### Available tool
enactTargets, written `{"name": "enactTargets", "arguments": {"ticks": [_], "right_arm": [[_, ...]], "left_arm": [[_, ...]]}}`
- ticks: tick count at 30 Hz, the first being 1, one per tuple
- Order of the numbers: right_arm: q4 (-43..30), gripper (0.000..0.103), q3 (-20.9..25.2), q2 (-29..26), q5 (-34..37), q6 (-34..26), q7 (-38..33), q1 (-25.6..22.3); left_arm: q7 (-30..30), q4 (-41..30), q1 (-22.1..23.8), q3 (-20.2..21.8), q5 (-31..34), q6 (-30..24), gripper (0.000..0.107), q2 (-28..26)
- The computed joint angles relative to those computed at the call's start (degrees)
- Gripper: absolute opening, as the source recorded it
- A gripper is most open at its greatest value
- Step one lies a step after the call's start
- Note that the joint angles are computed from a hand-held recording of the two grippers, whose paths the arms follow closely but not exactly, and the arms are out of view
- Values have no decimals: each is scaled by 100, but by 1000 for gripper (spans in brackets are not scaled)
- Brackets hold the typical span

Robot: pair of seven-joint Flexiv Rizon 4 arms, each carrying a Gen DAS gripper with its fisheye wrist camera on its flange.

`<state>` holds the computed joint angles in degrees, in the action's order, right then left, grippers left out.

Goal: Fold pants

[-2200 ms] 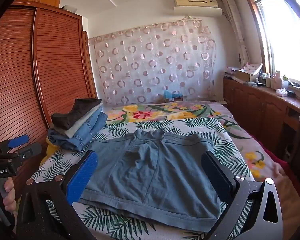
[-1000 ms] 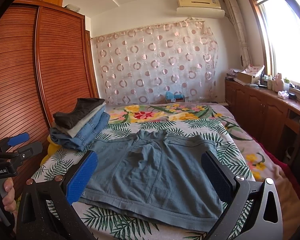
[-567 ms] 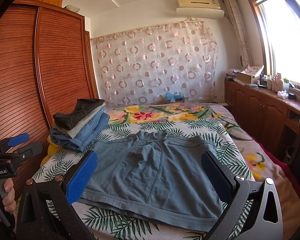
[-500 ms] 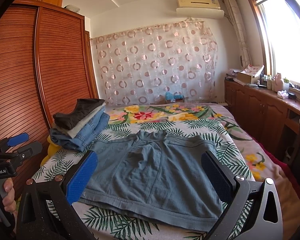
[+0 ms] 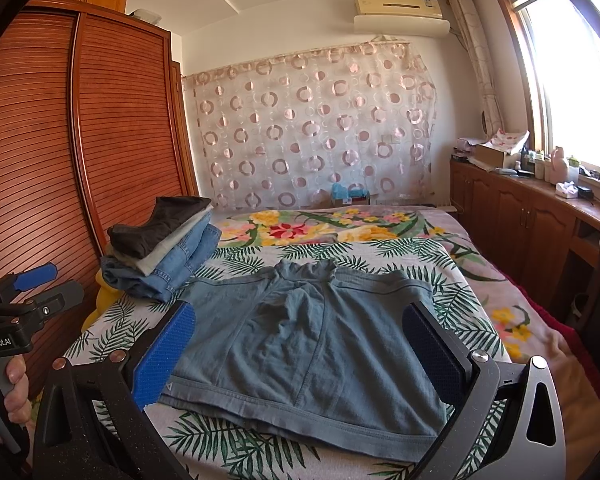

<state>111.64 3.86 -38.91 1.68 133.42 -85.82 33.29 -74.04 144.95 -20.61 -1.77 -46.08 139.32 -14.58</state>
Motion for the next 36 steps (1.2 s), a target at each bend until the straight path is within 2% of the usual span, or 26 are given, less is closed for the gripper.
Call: {"name": "enactTargets", "arguments": {"ticks": [25, 30, 36], "right_arm": [[-2, 103, 1, 5, 29, 22, -62, 17], [-16, 103, -6, -4, 1, -40, -55, 0], [-32, 103, -44, -39, 0, -171, -38, -15]], "left_arm": [[-32, 14, 1, 0, 34, 25, 103, -10], [284, -25, -70, -42, -316, -279, 103, 246], [205, -7, 32, -19, -246, -528, 103, 240]]}}
